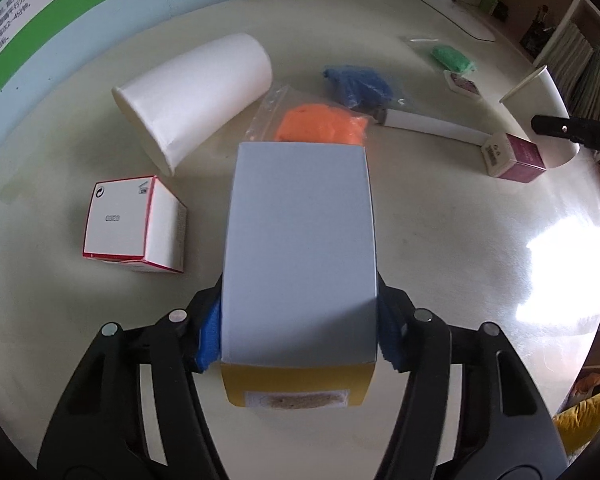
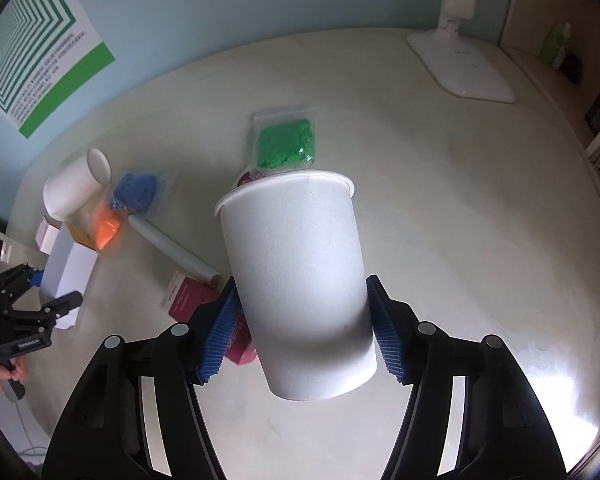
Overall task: Collect trash
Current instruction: 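Carry the box and paper cup toward the wastebasket with both tools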
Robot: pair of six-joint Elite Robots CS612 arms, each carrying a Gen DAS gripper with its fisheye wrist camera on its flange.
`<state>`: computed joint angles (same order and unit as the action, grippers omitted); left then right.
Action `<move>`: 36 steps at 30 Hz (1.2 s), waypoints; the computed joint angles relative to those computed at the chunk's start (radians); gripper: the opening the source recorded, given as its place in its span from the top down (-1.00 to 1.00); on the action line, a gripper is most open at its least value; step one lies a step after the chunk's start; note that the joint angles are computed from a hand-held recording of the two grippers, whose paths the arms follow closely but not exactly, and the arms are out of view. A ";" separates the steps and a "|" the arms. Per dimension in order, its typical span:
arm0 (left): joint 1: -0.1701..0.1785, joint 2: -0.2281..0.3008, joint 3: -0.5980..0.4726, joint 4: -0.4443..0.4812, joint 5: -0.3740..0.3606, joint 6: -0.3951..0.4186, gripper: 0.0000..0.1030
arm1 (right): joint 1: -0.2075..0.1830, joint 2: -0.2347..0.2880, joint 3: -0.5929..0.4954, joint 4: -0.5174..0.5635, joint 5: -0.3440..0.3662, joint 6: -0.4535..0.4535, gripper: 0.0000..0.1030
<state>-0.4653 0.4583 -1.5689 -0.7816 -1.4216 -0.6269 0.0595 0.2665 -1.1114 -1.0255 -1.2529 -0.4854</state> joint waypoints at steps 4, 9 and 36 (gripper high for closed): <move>-0.004 -0.007 0.001 -0.011 0.012 0.027 -0.14 | -0.014 0.006 -0.036 0.000 0.010 0.011 -0.23; -0.027 -0.027 0.010 -0.039 0.031 0.070 -0.14 | -0.040 0.024 -0.107 0.020 0.030 0.029 -0.23; -0.230 -0.125 0.233 -0.257 -0.080 0.439 -0.14 | -0.316 0.175 -0.667 0.350 0.030 0.218 -0.23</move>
